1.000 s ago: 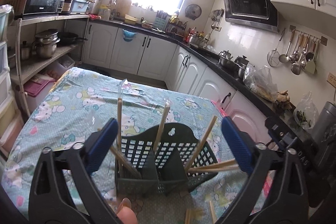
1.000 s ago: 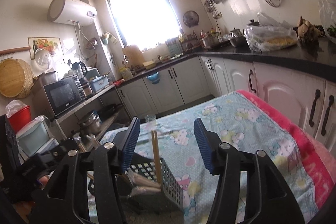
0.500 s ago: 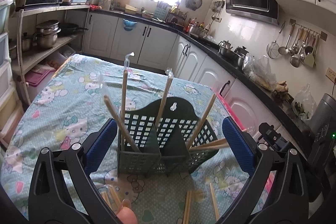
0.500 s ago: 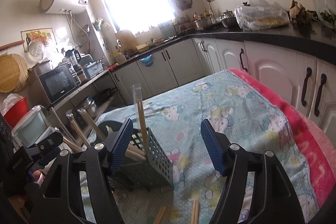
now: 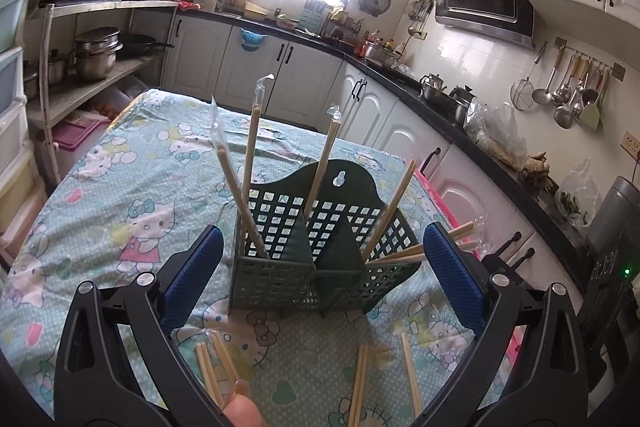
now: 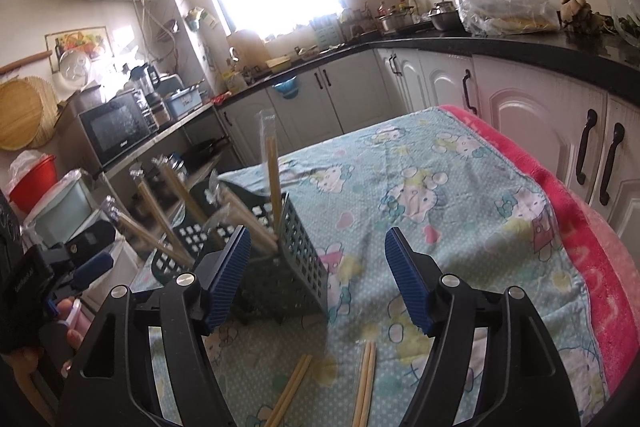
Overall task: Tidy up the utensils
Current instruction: 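Move both tools down toward the remaining wrapped chopsticks beside the caddy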
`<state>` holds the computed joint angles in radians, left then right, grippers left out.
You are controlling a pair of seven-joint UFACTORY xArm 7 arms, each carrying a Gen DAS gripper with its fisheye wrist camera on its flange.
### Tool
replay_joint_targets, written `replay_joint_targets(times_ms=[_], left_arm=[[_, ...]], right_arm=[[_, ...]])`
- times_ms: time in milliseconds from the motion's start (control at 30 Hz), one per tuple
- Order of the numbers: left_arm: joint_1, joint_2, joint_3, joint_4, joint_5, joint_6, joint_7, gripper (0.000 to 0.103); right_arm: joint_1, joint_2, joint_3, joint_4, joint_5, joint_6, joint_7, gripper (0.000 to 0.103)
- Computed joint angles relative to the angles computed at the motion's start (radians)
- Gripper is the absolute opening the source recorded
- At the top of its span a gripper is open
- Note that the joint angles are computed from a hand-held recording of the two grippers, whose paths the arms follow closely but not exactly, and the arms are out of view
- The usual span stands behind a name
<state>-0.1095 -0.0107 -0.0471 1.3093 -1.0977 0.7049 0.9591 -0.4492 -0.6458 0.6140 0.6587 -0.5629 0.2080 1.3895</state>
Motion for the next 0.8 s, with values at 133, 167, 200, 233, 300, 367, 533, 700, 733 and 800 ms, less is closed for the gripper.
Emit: replay_joint_targets(times_ms=[133,167,200,233,300,367,533,700,733,800], left_arm=[[0.004,-0.008,0.003,-0.015,-0.004,0.002,0.008,0.092],[0.005,-0.011,0.005,-0.019,-0.005,0.001,0.010,0.092],[0.006,-0.013,0.007,-0.023,-0.004,0.002,0.010,0.092],[0.008,-0.015,0.010,-0.028,-0.006,0.005,0.010,0.092],[0.010,-0.017,0.014,-0.034,-0.004,0.007,0.009,0.092],[0.014,-0.019,0.018,-0.041,0.002,0.007,0.006,0.092],[0.027,-0.008,0.026,-0.043,0.025,0.009,-0.015,0.092],[0.045,0.001,0.030,-0.052,0.049,0.011,-0.031,0.092],[0.048,0.005,0.031,-0.053,0.055,0.012,-0.036,0.092],[0.054,0.011,0.030,-0.053,0.068,0.015,-0.046,0.092]], right_arm=[[0.026,0.008,-0.004,-0.001,0.001,0.014,-0.010,0.067],[0.032,0.010,-0.005,0.001,0.001,0.019,-0.012,0.067],[0.039,0.013,-0.006,0.001,-0.001,0.023,-0.014,0.067],[0.045,0.016,-0.007,0.002,-0.003,0.027,-0.017,0.067],[0.064,0.028,-0.014,0.003,-0.004,0.033,-0.022,0.067],[0.081,0.037,-0.023,0.002,-0.007,0.040,-0.026,0.067],[0.119,0.074,-0.043,0.011,-0.021,0.051,-0.029,0.067],[0.159,0.117,-0.061,0.029,-0.045,0.064,-0.027,0.067],[0.172,0.132,-0.067,0.036,-0.046,0.069,-0.029,0.067],[0.195,0.152,-0.083,0.041,-0.056,0.072,-0.028,0.067]])
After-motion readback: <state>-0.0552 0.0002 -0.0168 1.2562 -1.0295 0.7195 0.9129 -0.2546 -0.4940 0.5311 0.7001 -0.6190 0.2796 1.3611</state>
